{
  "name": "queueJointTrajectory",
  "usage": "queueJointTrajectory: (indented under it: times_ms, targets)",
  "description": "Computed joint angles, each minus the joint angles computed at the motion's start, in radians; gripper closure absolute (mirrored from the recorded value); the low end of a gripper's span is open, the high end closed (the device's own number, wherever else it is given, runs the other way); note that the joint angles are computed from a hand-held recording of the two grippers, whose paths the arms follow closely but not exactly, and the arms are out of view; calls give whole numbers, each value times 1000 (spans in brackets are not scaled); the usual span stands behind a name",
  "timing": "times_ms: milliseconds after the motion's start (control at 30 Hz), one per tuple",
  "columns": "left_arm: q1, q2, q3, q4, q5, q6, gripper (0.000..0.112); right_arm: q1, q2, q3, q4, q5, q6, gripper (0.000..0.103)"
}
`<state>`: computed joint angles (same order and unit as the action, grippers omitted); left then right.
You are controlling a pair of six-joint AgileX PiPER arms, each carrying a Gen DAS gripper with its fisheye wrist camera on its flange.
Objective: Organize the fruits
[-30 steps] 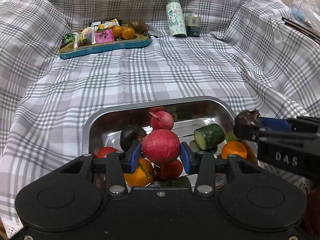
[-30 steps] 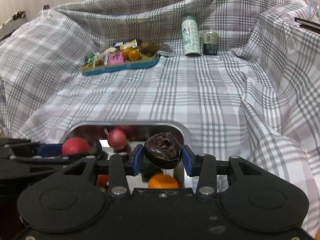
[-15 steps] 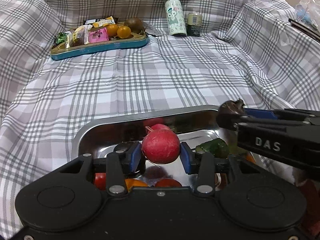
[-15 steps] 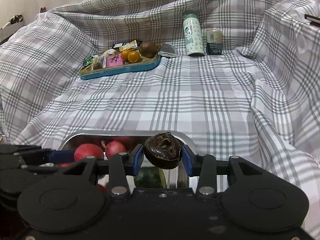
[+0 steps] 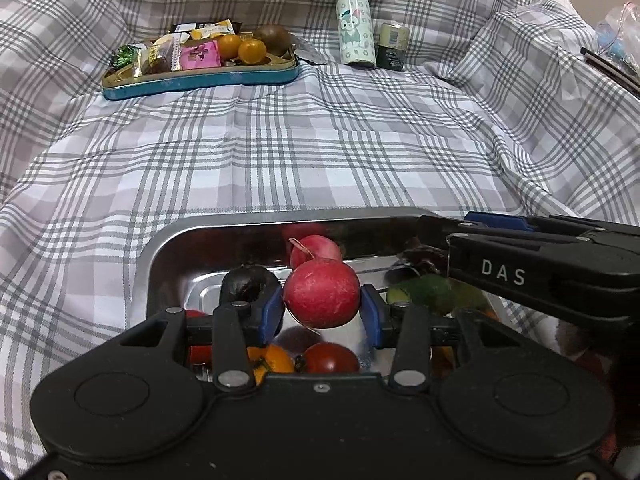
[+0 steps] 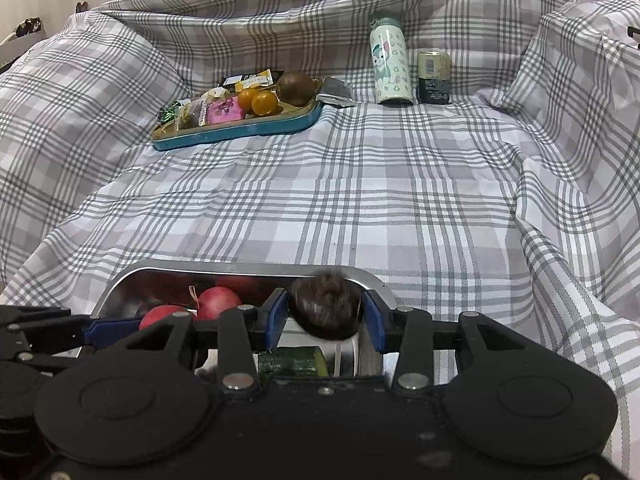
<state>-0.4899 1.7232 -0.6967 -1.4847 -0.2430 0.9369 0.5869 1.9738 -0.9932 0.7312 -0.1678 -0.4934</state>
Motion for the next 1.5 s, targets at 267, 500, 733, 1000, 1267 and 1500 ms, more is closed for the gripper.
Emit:
queueJointTrajectory:
  times_ms: [267, 500, 733, 1000, 1267, 1500]
  targets:
    - [-42, -13, 8, -37, -54, 27, 60, 9, -22, 27, -37, -31, 32, 60]
    - [-73, -27, 18, -48, -108, 15, 59, 24, -60, 81, -31, -67, 32, 60]
    - [-138, -48, 46, -74, -200, -1, 60, 36, -91, 123, -19, -91, 40, 60]
    - [-190, -78, 91, -72, -253, -73, 60, 78, -132, 198, 35, -128, 20, 60]
    - [-274, -75, 147, -59, -344, -189, 60, 132, -166, 290, 83, -207, 14, 60]
    - [-369, -68, 202, -48, -423, -305, 60, 175, -178, 375, 58, -286, 72, 60]
